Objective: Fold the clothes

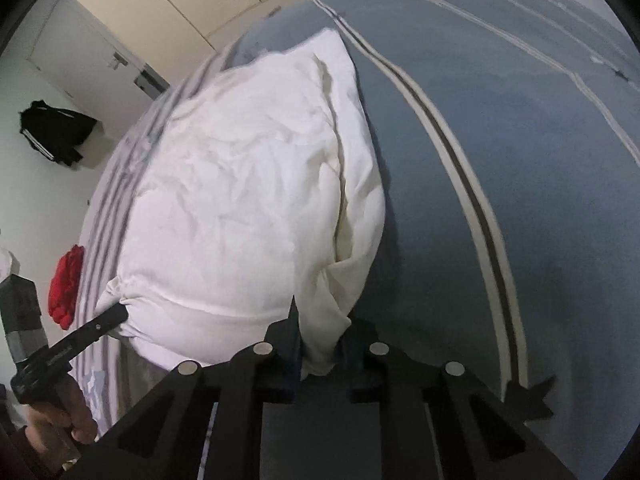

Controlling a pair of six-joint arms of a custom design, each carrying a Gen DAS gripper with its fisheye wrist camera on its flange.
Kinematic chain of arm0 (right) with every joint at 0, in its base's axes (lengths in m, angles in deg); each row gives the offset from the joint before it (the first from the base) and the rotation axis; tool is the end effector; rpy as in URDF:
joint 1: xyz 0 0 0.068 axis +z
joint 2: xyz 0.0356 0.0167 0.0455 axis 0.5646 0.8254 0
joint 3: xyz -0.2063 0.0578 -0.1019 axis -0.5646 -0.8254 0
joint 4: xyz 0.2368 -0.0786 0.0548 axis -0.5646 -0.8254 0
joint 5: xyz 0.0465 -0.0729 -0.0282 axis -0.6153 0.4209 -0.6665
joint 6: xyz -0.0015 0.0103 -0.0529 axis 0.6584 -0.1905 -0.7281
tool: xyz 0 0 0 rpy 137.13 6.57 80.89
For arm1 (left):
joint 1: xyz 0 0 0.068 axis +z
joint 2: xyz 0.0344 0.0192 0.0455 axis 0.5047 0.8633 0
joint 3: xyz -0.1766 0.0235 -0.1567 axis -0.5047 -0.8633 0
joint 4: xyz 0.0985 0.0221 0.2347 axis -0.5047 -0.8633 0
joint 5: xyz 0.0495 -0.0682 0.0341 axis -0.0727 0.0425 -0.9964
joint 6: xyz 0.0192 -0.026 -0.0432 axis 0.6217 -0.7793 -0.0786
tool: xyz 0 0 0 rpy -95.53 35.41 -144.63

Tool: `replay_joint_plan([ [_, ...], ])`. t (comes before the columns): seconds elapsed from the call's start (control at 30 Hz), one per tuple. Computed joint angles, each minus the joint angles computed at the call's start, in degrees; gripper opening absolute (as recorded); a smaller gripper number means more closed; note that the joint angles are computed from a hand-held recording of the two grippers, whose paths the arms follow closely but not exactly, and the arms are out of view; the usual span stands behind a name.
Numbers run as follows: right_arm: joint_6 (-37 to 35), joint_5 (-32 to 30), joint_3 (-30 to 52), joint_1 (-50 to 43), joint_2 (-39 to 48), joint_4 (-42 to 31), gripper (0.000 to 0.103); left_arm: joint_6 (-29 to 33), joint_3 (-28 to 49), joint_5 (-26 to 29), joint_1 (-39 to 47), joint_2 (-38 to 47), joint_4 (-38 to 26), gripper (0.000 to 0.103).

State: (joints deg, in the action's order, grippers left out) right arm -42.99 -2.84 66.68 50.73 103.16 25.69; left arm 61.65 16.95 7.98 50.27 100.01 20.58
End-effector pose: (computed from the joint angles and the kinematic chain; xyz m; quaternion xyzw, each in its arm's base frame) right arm 0.2355 0.0789 0.1429 0.0276 0.9554 0.2111 0.2048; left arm 0.1719 0.0441 0.1605 -0.0422 0.9495 -0.1904 0.2457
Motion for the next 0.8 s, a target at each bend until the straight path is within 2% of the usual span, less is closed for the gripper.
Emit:
replay_joint_plan([
  [0.1,0.95,-0.23,-0.71,1.50,-3.48,-2.53,0.012,2.32,0.90,1.30,3.83,-0.33,-2.86,0.009],
  [0.17,0.91,0.95,-1.01,3.04,-3.65,-3.59,0.013,-1.43,-0.41,-0.93,0.46,1.11,0.94,0.011],
  [0.23,0.40,2.85,-1.17,4.63,-2.27,-4.26,0.023,-4.10,-0.82,-3.32,-1.77,3.80,3.87,0.018],
  [0.3,2.30,1.99,-2.20,3.74,-2.86,-3.39,0.027,-5.18,-0.96,-4.67,-1.69,5.27,5.23,0.039],
  [0.33,3.16,1.42,-2.64,3.21,-3.34,-3.11,0.033,-5.55,-1.20,-3.88,-0.71,5.07,5.45,0.041],
  [0.4,4.50,0.66,-3.38,2.95,-4.10,-2.69,0.042,-5.93,-1.54,-1.50,1.12,4.75,5.28,0.055],
  [0.47,5.52,0.15,-3.81,3.47,-3.73,-1.68,0.049,-6.26,-1.85,-0.80,0.85,4.79,5.62,0.059],
  [0.53,6.35,1.84,-3.03,5.31,-2.34,-0.78,0.055,-6.65,-1.82,-2.00,-2.11,4.69,6.42,0.059],
  [0.67,7.32,4.91,-0.31,8.76,1.56,0.86,0.057,-6.01,-3.46,-6.52,-9.64,1.82,8.28,0.058],
  [0.7,6.54,5.82,-0.17,9.39,2.03,1.32,0.057,-6.12,-4.08,-7.70,-10.92,2.27,9.94,0.044],
  [0.73,5.32,7.55,0.44,10.47,3.25,1.78,0.054,-5.98,-4.55,-9.08,-11.83,2.42,11.00,0.037],
  [0.77,4.11,9.23,1.08,11.50,4.47,2.22,0.051,-5.46,-4.63,-9.42,-11.95,2.45,11.29,0.025],
  [0.8,3.53,9.86,1.36,11.99,4.97,2.58,0.036,-4.80,-4.30,-8.84,-11.64,2.64,11.10,0.019],
])
